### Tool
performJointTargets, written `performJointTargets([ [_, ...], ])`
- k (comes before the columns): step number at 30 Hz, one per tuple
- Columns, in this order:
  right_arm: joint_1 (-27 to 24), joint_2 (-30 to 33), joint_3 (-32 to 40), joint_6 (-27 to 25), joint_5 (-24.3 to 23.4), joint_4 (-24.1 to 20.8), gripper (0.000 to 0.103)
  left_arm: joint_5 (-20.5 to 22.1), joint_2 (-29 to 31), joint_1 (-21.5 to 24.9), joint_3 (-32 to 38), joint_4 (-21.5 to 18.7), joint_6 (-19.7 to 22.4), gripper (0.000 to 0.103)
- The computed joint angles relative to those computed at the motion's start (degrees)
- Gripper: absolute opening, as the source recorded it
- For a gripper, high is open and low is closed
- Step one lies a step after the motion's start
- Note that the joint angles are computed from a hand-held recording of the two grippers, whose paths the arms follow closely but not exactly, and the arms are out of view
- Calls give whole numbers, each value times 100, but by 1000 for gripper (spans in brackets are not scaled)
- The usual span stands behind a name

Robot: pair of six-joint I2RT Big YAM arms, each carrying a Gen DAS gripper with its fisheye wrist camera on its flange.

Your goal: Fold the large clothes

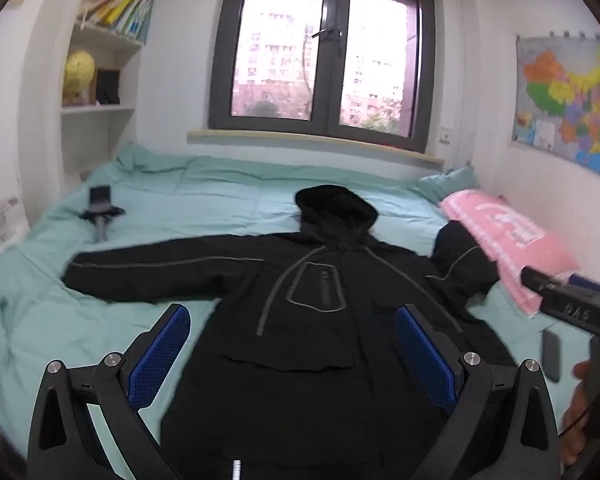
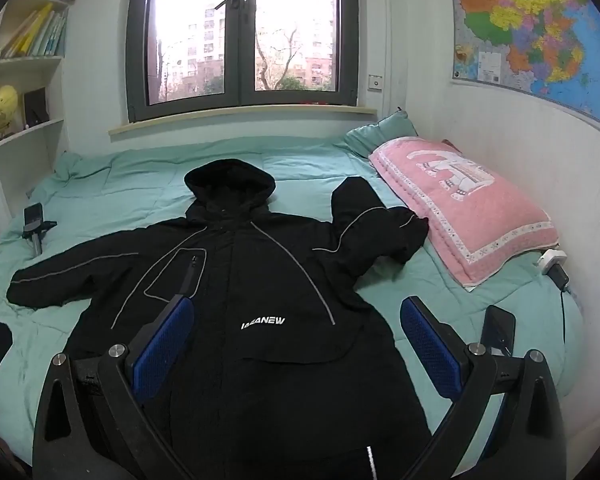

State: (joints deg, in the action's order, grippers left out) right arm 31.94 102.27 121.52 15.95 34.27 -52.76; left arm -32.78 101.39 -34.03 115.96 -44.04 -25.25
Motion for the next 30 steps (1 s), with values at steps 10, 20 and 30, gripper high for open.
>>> performJointTargets([
  [10, -90, 295, 275, 28, -393, -551, 103, -166, 101, -67, -184, -494, -402, 102],
  [20, -82, 315, 286, 29, -471, -564, 103, -481, 386, -145, 314, -892, -231, 102],
  [30, -120, 440, 473, 163, -598, -764, 103, -403, 420, -89, 360, -987, -260, 102],
])
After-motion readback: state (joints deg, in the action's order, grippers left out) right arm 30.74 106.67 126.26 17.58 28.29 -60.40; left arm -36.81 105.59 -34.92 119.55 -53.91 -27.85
